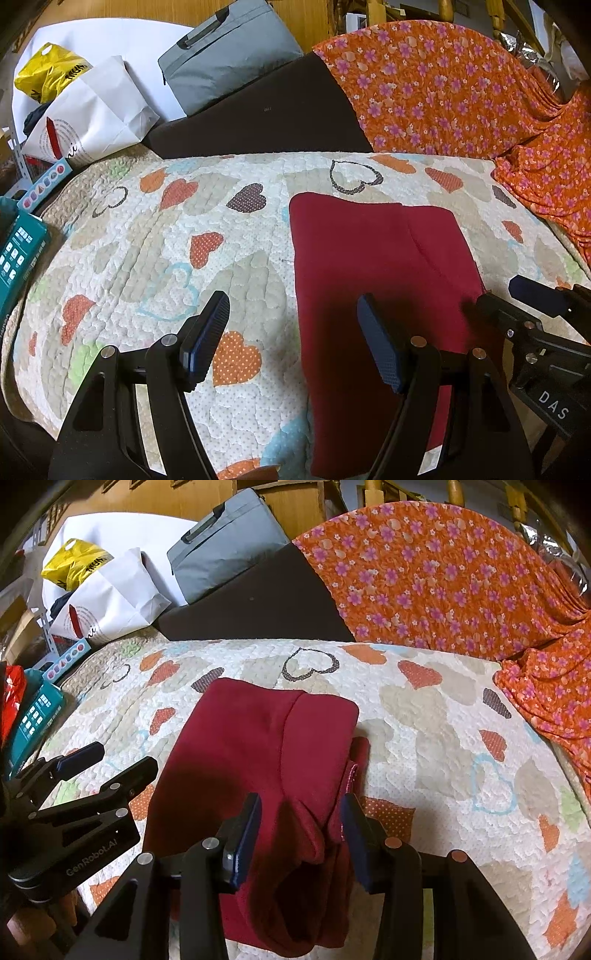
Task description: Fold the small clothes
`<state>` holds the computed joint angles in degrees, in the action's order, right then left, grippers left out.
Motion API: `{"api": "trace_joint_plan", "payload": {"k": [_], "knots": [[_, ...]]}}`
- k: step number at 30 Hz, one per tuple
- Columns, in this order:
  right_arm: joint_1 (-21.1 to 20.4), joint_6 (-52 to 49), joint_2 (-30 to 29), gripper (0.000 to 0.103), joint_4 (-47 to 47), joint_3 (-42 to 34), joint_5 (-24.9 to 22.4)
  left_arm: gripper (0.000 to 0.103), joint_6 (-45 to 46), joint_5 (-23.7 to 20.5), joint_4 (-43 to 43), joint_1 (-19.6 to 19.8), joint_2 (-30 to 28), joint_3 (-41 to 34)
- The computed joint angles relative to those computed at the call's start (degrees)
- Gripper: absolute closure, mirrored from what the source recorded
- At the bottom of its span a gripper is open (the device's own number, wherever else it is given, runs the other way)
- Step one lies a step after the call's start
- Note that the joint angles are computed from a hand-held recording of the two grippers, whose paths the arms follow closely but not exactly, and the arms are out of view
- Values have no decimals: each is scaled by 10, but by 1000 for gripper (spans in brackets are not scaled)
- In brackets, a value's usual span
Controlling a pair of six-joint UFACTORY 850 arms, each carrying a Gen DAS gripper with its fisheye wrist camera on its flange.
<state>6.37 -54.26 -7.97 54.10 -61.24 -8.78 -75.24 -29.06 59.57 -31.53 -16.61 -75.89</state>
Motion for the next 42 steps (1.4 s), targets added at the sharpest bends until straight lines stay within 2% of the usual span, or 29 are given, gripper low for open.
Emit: {"api": "trace_joint_plan", "payload": {"k": [24, 42], "knots": [[5, -9, -9, 59, 12, -6, 0, 31, -6, -2, 3, 1, -1, 1], [11, 36, -10, 59, -31, -9, 0, 31, 0, -1, -3, 0, -6, -1]]}}
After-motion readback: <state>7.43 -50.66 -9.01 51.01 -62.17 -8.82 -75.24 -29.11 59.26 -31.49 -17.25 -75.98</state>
